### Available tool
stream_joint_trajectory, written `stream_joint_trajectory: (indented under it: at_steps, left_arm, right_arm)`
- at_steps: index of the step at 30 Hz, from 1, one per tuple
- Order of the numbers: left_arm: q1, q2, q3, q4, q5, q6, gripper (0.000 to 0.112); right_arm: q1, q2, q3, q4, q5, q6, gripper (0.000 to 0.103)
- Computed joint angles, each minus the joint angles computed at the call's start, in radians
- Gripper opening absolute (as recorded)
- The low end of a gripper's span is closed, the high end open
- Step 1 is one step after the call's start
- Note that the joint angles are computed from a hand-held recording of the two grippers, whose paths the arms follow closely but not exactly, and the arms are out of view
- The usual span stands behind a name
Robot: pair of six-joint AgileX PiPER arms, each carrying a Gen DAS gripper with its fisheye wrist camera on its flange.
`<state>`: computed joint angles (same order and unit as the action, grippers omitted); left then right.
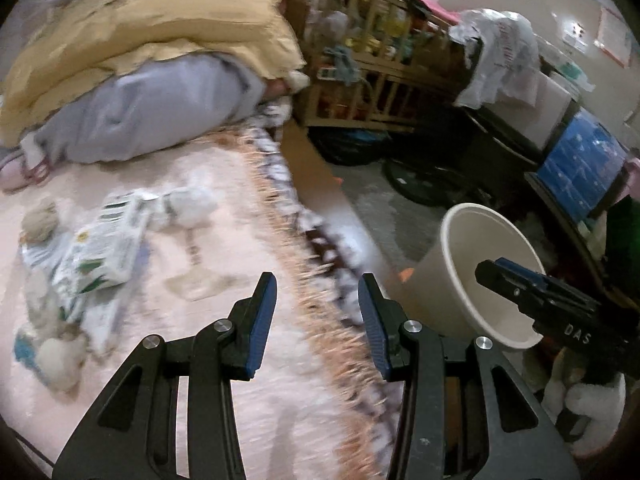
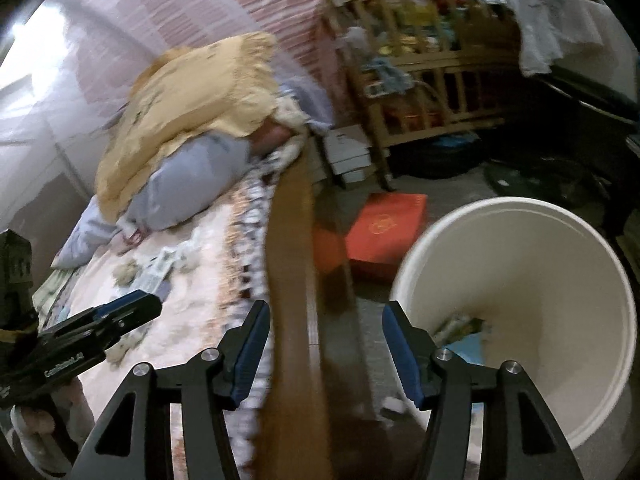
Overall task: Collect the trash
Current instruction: 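Return both open tools to the trash on the bed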
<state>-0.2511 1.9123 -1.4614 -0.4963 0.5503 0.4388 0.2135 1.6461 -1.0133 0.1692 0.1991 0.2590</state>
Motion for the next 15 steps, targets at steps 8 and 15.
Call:
stream_joint_trajectory:
  at_steps: [8,15]
  left_arm:
    - [0.155,-0.068,0.091,-0.012,-0.005,0.072,0.040]
    - [0.334,-0.091,0.118,-0.029,0.030,0.153,0.040]
  right_arm:
    - [0.166,0.148,-0.208,0.023,0.068,-0.020,0.061]
    - [0.279,0.284,-0.402,0.040,0.151,-0.054,0.061]
